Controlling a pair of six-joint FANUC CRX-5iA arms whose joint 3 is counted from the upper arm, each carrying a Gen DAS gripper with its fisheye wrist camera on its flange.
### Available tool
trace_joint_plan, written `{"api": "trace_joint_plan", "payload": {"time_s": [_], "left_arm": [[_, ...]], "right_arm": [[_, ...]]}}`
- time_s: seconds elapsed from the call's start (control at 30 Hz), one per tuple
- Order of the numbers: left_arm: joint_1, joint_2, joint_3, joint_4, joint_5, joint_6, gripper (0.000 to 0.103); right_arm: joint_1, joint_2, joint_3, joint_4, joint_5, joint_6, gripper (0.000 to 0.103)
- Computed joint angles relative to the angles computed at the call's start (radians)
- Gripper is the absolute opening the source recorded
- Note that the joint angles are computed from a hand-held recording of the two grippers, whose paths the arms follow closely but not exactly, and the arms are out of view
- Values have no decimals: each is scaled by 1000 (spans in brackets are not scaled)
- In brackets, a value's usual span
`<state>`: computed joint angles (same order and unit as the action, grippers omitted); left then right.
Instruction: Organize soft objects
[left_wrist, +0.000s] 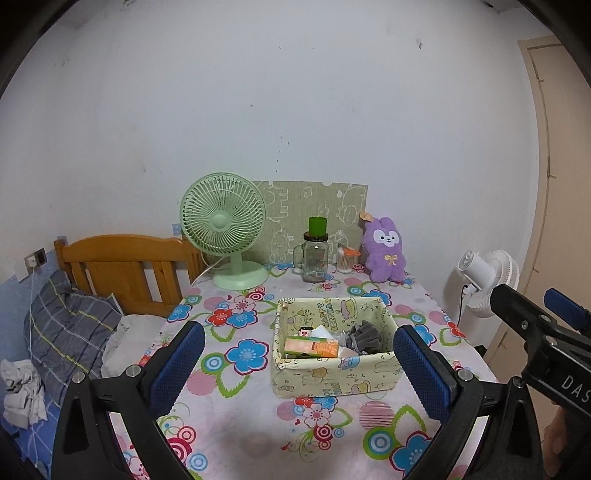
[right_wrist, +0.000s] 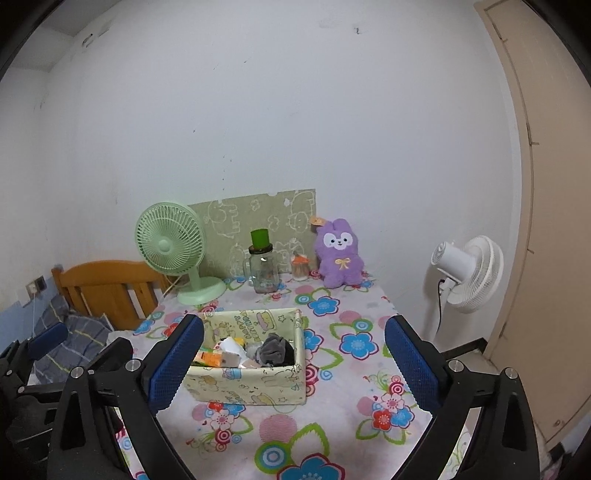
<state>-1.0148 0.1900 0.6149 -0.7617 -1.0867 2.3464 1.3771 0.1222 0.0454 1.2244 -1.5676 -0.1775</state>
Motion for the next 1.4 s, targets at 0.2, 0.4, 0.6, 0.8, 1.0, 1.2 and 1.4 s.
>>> {"api": "trace_joint_plan", "payload": {"time_s": [0.2,0.4,0.6,0.8,1.0,1.2,1.4], "left_arm": [[-3,-6,-6,-4,-2,10,103],[-20,-13,-11,-41,-9,25,103],[-30,-10,-7,-53,-20,53,103],[-32,-23,-17,-58,-12,97,103],[-47,-22,-11,-78,-31,101,103],[-59,-22,-10,-102,-37,107,103],[-58,-22,-8,-98,-40,102,103]], "right_arm": [[8,1,1,2,1,5,100],[13,-1,4,8,2,6,100],[14,-6,2,4,1,7,100],[17,-10,3,-10,-6,11,100],[21,-15,-4,-11,7,5,100],[27,-11,1,-9,-3,7,100],[27,-14,-1,-11,2,8,100]]}}
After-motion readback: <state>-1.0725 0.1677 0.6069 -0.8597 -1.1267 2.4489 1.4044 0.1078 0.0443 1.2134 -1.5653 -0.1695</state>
